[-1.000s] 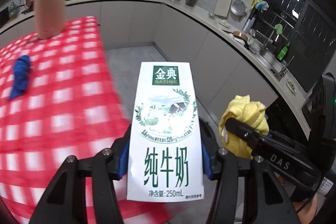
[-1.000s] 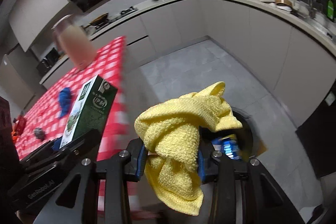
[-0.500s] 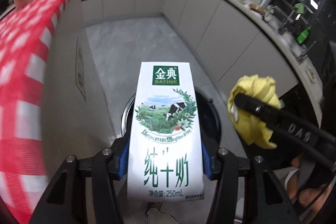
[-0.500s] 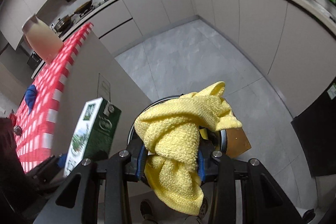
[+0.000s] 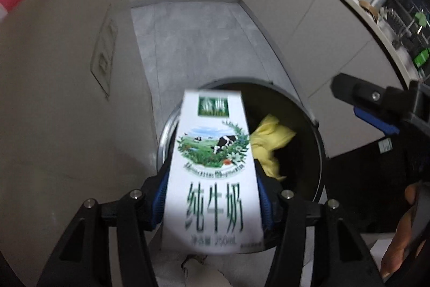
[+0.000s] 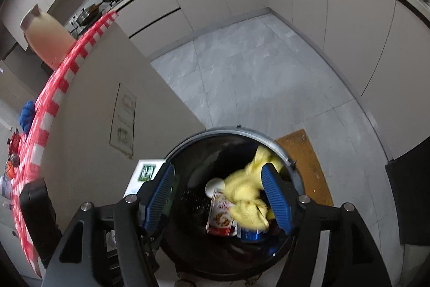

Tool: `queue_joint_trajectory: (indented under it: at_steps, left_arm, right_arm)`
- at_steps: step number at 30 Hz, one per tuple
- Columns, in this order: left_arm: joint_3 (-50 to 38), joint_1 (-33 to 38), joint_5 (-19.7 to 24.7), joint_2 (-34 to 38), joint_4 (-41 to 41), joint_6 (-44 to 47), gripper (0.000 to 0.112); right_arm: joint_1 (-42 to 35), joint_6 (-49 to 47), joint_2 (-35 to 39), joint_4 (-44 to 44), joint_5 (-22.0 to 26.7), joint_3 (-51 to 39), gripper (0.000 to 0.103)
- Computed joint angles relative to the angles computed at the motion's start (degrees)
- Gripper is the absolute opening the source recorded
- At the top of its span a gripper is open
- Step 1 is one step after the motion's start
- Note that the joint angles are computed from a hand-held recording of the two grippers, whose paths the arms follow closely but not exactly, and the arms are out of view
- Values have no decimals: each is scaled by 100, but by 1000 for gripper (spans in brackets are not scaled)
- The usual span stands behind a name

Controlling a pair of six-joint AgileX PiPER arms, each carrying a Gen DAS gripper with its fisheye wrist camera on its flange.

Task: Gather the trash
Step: 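Return both tools from the bin to the table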

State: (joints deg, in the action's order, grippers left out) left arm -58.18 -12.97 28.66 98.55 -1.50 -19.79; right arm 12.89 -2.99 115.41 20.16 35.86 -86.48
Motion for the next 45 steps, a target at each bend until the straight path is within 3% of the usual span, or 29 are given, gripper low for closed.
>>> queue_joint_trajectory:
  at_steps: [3,9,16,27,32,38,42,45]
  left_arm:
    - [-6,-146,88,-273,372,-264,62]
    - [-24,-135,417,-752,298,-118,62]
    - [-168,-246,985,-1361,394,-192,62]
    - [-530,356,1559,-2041,214,350,64]
    - [-360,1221,1654,-2448,-341,1221,65]
    - [-497,3124,2220,-2600,-1575,3294,69]
    - [-994,4465,2703,-2240,-2256,4568,69]
    - [-1479,5297,2993,-1801,-2653,5333,69]
  right_arm:
    - [-55,-92,-202,65,-83,94,70]
    - [-108,182,-599,-49,-38,291,70]
    - [-107,644,-1089,-367,268,346,70]
    - [366,1030,-1463,-500,744,33,70]
    - [930,1402,-1409,-781,762,-262,70]
    - [1882,2532,-930,-1476,837,-1099,70]
    - [2660,3380,-185,-2060,1347,-2444,70]
    - [3180,3701,693,-2373,2045,-4097,70]
